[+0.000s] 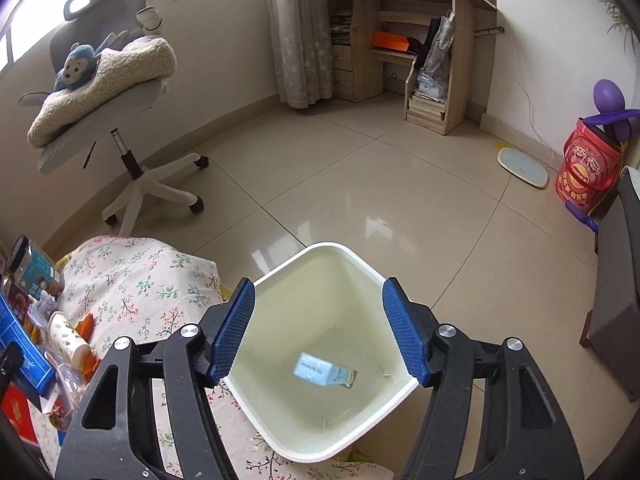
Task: Collect trash
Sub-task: 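Open the right tool to drop the carton while the left tool drops the blue carton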
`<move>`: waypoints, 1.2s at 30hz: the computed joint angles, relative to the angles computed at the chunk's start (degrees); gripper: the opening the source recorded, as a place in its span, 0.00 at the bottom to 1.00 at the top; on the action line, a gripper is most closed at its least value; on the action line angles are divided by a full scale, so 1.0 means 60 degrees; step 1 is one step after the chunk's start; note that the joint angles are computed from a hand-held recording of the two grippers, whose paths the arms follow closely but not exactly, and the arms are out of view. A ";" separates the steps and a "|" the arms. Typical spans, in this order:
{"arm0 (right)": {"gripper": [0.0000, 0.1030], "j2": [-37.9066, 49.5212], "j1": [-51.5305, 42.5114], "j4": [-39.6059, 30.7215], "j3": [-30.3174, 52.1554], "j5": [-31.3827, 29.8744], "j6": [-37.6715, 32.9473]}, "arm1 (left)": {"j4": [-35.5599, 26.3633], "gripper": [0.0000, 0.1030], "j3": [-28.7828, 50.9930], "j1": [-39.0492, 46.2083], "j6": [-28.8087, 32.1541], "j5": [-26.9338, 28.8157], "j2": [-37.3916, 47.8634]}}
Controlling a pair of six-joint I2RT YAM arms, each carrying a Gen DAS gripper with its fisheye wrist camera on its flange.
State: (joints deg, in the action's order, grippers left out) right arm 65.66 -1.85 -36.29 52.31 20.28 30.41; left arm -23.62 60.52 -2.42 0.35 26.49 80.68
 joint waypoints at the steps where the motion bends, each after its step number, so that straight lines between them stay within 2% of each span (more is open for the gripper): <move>1: 0.66 -0.0135 -0.0116 -0.0018 -0.0044 0.0015 0.0000 | 0.0051 0.60 0.0000 -0.0276 -0.0186 -0.0060 0.0013; 8: 0.78 -0.1275 -0.1067 -0.0026 -0.0470 0.0204 -0.0184 | 0.0372 0.60 0.0198 -0.2475 -0.1186 -0.0811 0.0250; 18: 0.86 -0.2285 -0.2204 -0.0077 -0.0857 0.0038 -0.0526 | 0.0509 0.60 0.0928 -0.4493 -0.1753 -0.1819 0.1151; 23: 0.88 -0.2481 -0.2576 -0.0098 -0.0933 -0.0193 -0.0626 | 0.0340 0.64 0.1525 -0.4780 -0.1907 -0.1961 0.1802; 27: 0.89 -0.2614 -0.2416 -0.0068 -0.0980 -0.0019 -0.0657 | 0.0191 0.80 0.1773 -0.4735 -0.2047 -0.1875 0.1887; 36: 0.93 -0.2688 -0.0640 -0.0151 -0.0954 0.1138 -0.0302 | 0.0418 0.80 0.0962 -0.4344 -0.1616 -0.3121 0.0659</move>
State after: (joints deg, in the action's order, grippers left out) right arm 49.54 -5.69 -37.19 46.59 27.11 28.60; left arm -21.11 66.29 -28.48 -9.35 7.76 84.64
